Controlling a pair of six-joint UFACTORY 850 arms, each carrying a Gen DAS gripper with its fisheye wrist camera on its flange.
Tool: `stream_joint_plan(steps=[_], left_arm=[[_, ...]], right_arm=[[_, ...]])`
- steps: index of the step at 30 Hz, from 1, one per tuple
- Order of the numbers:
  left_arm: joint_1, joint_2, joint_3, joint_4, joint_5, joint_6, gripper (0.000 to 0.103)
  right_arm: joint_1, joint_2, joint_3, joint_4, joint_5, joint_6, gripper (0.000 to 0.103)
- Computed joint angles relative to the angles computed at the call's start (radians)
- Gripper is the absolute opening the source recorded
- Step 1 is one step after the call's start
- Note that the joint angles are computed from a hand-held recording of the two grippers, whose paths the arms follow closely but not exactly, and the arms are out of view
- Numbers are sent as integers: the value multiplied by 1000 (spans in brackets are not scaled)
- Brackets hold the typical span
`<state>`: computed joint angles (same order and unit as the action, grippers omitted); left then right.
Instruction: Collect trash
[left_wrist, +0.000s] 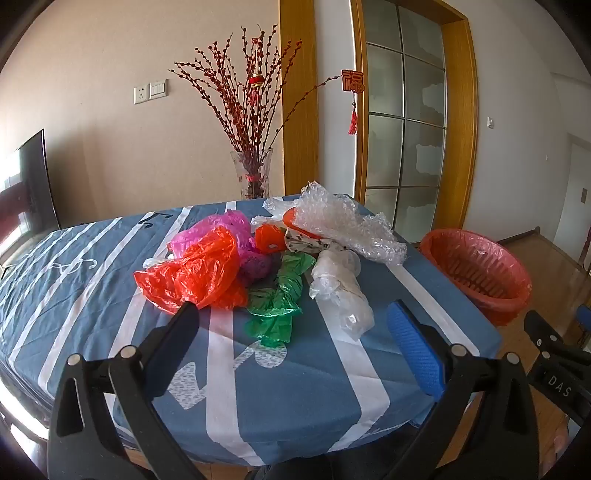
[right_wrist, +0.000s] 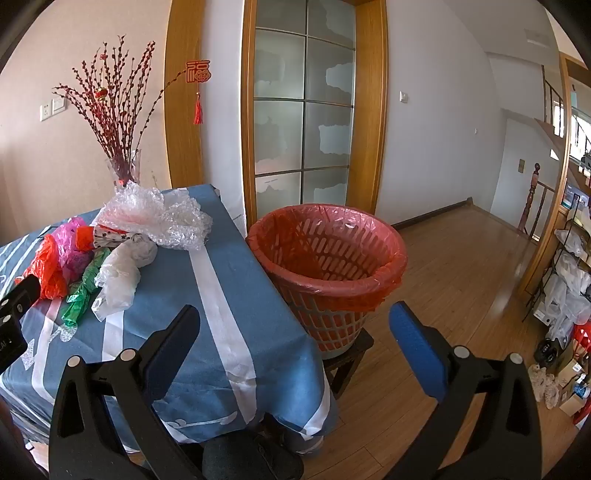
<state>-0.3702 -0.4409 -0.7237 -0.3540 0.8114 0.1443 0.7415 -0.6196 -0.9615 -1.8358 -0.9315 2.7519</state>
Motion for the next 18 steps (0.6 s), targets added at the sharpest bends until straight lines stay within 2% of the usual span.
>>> stream_joint_plan(steps=[18], left_arm=[[0, 1, -1, 0, -6, -1, 99]], right_arm=[[-1, 0, -1, 1, 0, -2, 101]])
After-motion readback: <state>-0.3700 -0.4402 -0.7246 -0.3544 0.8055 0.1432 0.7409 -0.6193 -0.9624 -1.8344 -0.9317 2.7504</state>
